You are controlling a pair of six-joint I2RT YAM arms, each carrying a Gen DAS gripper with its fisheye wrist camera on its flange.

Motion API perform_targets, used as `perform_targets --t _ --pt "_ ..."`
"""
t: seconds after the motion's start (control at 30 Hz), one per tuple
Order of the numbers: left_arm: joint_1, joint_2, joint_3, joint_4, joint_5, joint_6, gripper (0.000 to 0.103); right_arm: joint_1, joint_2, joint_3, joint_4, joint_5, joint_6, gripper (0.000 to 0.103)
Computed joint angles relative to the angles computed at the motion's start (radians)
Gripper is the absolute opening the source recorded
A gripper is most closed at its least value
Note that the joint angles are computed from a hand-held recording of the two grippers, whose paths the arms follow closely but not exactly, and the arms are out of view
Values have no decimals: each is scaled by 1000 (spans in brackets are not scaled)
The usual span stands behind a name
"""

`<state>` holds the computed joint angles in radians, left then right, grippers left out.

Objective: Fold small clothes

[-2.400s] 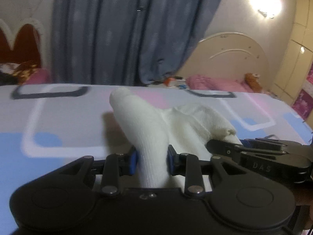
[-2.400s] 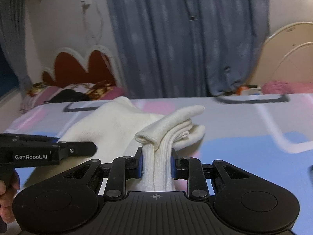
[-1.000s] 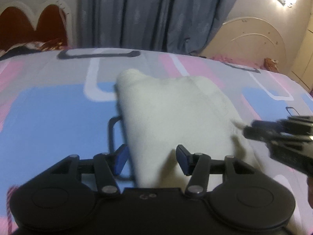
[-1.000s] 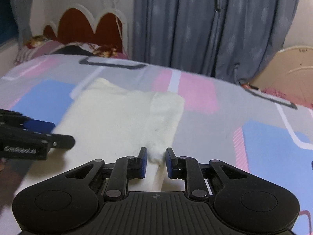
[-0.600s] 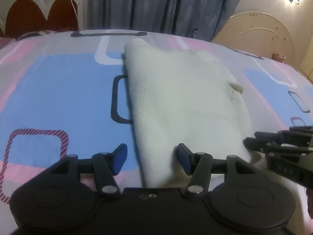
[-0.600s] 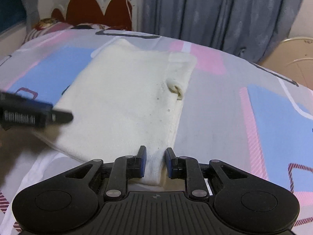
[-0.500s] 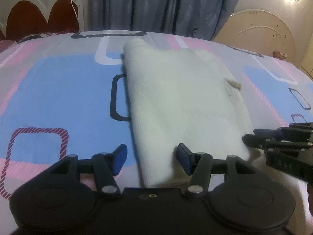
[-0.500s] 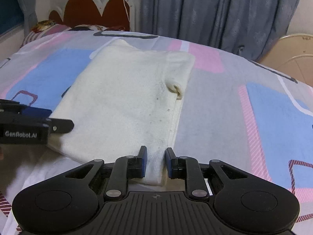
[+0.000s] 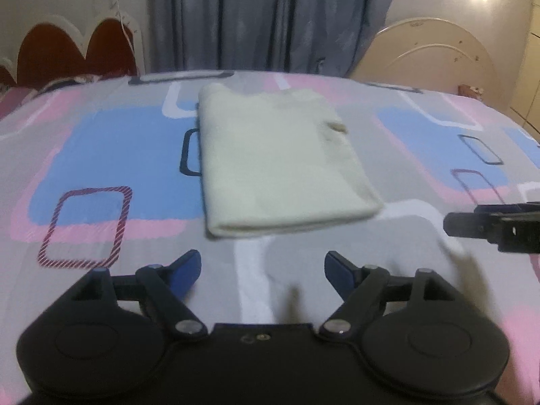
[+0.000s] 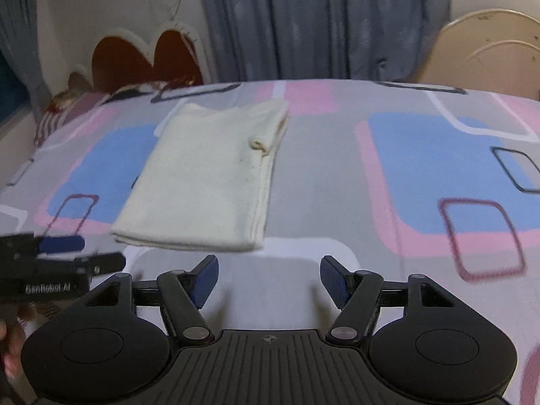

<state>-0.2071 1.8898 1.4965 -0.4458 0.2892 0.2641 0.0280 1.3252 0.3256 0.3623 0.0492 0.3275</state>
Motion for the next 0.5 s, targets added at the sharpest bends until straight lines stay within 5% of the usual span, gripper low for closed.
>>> perform_targets --t 0.17,0.2,0.3,0.5 --pt "-11 -203 -181 31 -12 -20 99 103 -342 -106 -223 95 64 68" --pt "-14 -235 -214 51 -20 -26 103 136 -398 -112 -279 126 78 78" --pt "-31 -317 -285 57 -75 -31 103 255 -599 -128 -466 238 107 98" --pt "-24 -480 -384 25 -58 -62 103 597 -897 -109 -848 537 279 103"
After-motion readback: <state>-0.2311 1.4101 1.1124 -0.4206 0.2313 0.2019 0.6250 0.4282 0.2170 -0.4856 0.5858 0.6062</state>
